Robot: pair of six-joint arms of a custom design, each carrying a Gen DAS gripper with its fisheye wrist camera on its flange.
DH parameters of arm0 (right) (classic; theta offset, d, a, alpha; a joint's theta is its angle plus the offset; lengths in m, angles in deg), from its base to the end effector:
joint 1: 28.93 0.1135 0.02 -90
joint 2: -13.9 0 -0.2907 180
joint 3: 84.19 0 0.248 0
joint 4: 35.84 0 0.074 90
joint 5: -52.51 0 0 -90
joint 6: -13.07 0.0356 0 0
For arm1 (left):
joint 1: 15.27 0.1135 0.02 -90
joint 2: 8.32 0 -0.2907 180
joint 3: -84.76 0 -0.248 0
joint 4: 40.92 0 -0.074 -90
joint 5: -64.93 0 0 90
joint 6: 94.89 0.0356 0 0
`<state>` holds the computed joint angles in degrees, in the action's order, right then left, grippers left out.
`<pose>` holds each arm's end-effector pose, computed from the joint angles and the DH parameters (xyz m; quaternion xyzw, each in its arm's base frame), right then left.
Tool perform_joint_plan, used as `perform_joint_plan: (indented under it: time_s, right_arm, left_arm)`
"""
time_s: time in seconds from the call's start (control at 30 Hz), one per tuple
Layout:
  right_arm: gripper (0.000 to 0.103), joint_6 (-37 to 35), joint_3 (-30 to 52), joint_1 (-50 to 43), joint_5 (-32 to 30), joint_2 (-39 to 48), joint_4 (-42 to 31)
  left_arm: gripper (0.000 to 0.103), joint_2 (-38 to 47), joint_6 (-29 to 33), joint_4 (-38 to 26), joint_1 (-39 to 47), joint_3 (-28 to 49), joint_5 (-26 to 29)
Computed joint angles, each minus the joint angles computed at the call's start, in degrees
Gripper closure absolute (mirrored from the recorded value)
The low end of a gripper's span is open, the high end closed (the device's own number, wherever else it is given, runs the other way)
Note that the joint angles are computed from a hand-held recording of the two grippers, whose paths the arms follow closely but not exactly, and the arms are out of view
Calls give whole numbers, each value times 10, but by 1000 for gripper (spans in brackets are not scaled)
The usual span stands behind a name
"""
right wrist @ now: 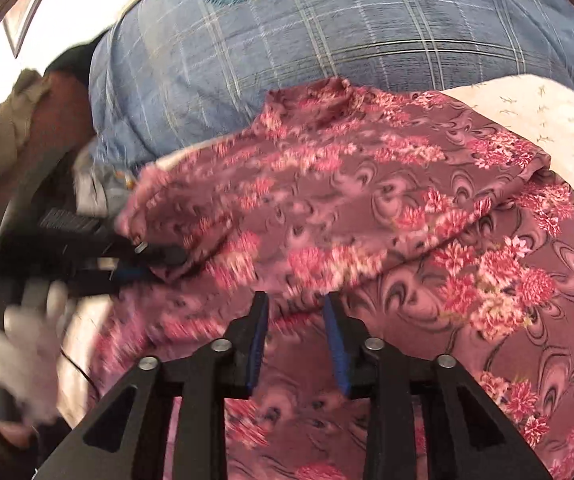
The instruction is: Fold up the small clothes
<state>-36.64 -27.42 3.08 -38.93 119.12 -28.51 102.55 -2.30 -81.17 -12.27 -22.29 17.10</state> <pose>0.2907 0.1828 0.1363 0.0605 0.9083 0.2533 0.3273 0.3406 -0.0061 0.1345 0.0338 0.9282 -0.3527 0.1135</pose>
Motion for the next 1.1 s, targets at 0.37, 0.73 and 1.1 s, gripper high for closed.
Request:
perform_joint_plan:
  time_s: [0.37, 0.73, 1.1]
  right_arm:
    - [53, 176, 162, -23, -185, 163, 77]
    - [99, 263, 126, -38, -184, 163, 191]
    - [99, 234, -211, -133, -146, -46, 326]
  left_arm:
    - [31, 40, 40, -4, 140, 4, 36]
    - [31, 54, 6, 6, 129, 18, 39]
    - [31, 44, -27, 30, 84, 4, -10]
